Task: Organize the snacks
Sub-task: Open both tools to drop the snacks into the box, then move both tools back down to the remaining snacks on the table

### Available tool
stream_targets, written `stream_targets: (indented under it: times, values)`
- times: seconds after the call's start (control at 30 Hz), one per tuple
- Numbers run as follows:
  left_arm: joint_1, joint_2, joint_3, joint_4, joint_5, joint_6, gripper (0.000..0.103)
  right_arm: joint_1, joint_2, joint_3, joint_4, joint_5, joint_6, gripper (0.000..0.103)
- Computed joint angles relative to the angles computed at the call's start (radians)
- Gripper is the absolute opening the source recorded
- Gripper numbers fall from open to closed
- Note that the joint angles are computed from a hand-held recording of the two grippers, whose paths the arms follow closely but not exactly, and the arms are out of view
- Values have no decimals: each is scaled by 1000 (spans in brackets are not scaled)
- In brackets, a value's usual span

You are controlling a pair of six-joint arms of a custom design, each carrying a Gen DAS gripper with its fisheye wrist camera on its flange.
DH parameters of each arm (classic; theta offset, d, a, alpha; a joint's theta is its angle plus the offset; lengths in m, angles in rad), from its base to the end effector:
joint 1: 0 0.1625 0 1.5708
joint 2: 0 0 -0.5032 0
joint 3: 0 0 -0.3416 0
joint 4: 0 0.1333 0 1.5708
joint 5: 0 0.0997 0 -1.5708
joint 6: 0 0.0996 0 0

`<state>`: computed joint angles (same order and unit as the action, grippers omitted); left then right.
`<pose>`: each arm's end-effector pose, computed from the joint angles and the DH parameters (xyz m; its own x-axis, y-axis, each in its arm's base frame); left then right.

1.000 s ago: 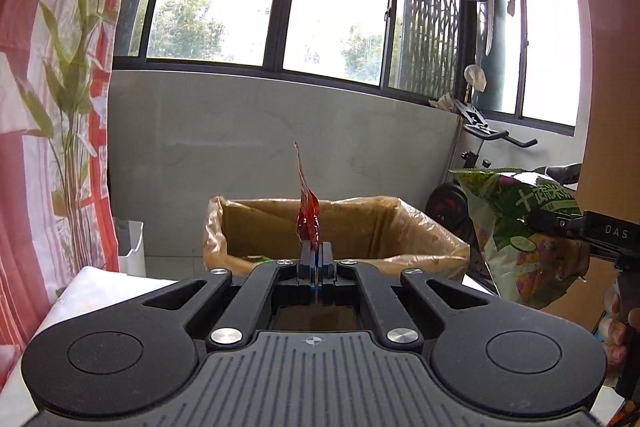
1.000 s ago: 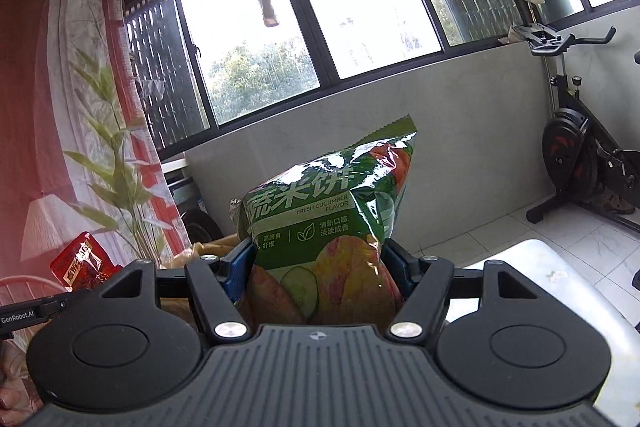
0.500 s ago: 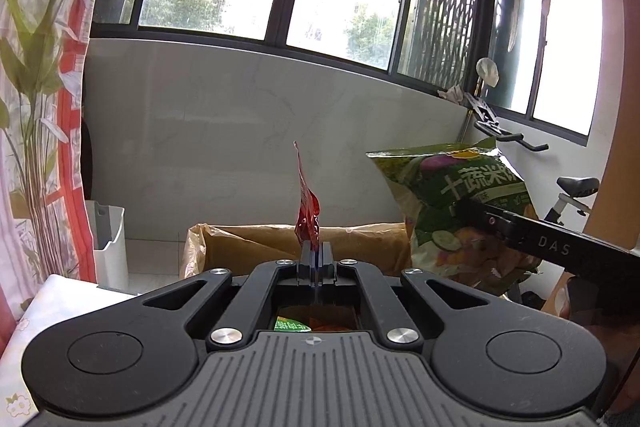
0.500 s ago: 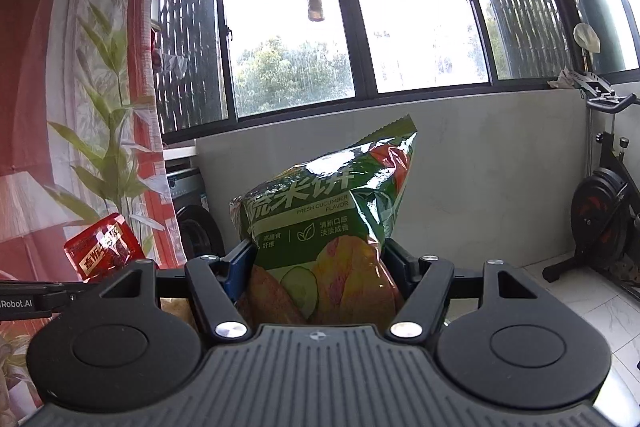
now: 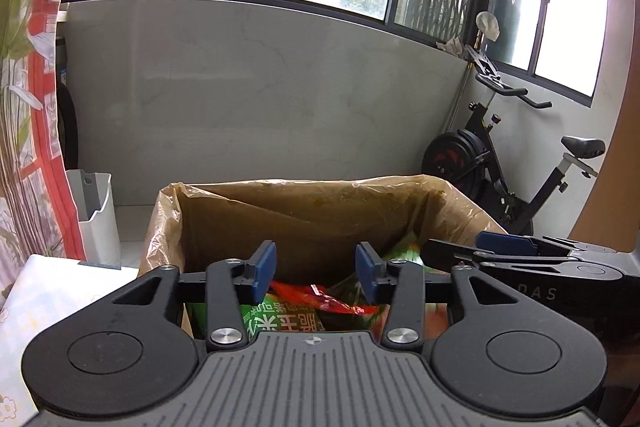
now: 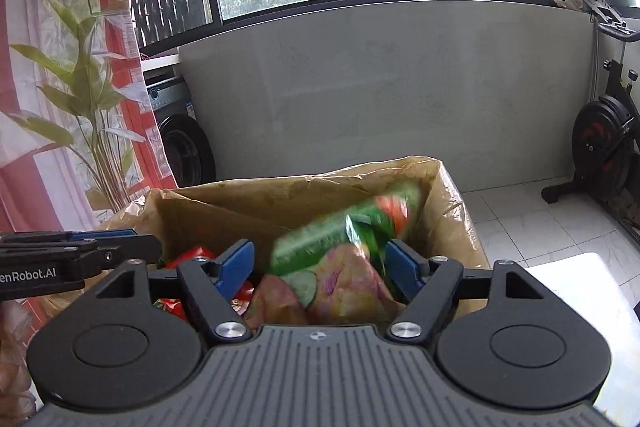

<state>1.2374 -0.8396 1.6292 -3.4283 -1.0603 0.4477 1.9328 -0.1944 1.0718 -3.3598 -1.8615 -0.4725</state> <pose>-0.0574 -0.7217 0.3400 -0.8012 0.0899 -0.5916 0.5597 0.4621 -0.6879 0.3985 -0.7565 0.0174 -0.7705 -0.3741 0.5161 -0.6374 0.4520 -0.6240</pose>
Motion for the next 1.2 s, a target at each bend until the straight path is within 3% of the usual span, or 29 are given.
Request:
stream_targets:
  times: [0.23,0.43,0.57,0.9,1.03,1.2]
  values:
    - [-4,-51,57,-23,23,-25,47,-8,-57,149,-151,56,31,91]
    - [-2,-123,170,-86,36,-42,48,-21,-89,322,-398,107,54,103]
    - [-7,-154,259,-177,73,-29,48,-24,-93,415,-546,120,30,103]
    - [-22,-161,424,-358,163,-70,49,-53,-132,590,-598,142,73,103]
    - [-19,-150,464,-349,178,-123,49,-66,-138,654,-604,104,78,103]
    - [-11,-133,499,-336,199,-170,49,-85,-155,741,-567,54,151,103]
